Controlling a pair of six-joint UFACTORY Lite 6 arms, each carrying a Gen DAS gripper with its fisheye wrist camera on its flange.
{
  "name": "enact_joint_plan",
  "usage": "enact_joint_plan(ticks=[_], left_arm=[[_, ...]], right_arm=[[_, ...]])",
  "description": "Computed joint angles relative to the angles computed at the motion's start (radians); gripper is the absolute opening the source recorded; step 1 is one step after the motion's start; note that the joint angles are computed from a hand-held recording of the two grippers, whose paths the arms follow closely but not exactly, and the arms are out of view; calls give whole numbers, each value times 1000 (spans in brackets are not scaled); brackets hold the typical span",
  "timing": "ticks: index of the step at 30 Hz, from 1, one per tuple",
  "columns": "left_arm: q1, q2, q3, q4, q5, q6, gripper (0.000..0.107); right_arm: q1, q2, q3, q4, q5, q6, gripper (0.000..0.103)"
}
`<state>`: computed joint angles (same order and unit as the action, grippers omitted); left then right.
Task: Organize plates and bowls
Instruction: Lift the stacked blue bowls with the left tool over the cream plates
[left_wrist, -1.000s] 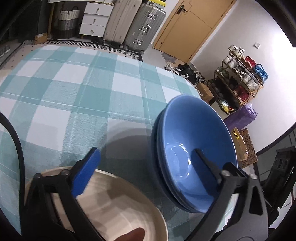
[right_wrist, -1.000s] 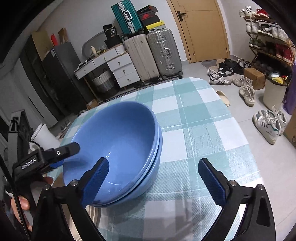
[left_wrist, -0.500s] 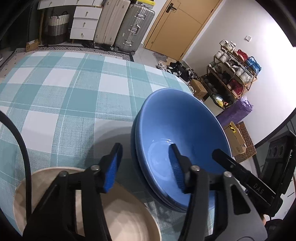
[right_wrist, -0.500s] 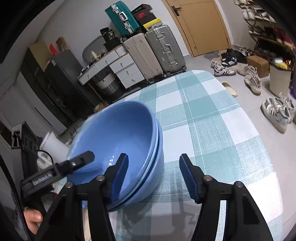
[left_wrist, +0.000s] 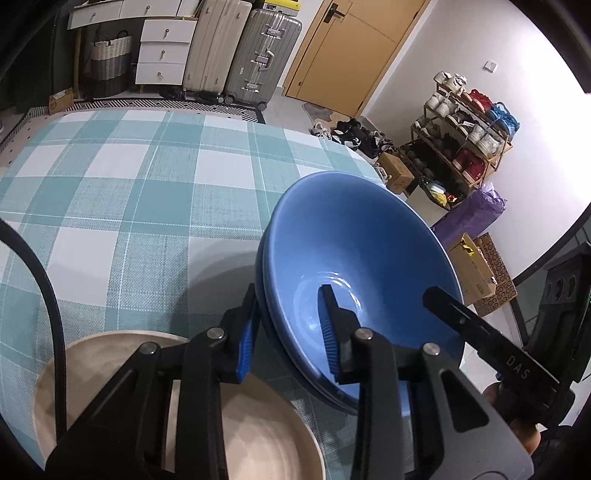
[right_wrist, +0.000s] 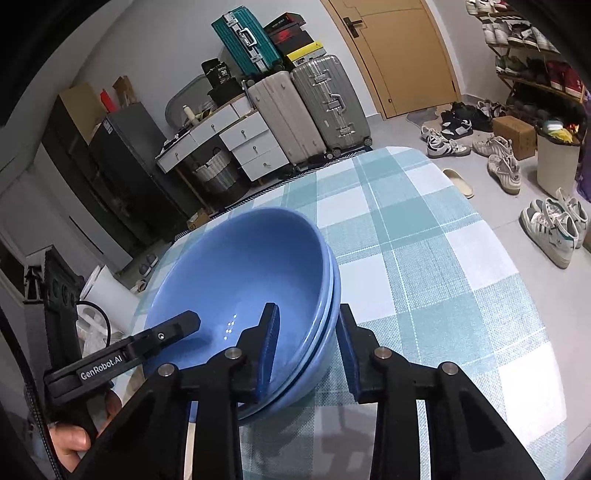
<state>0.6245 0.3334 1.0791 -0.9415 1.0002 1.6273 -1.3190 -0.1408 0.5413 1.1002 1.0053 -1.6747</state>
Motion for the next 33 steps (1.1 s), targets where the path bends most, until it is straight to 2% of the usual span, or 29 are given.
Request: enact_joint_plan(ticks=[7, 14, 21, 33], left_arm=[[14, -41, -28, 8, 18, 3, 28], [52, -99, -41, 22, 81, 9, 28], [122, -179, -40, 42, 176, 11, 28], [323, -213, 76, 93, 411, 25, 28]], right_arm=[[-23, -34, -3, -13, 19, 2, 32], [-98, -96, 5, -59, 97, 16, 32], [-182, -189, 11, -107, 207, 41, 32], [-335, -407, 9, -173, 447, 92, 32]])
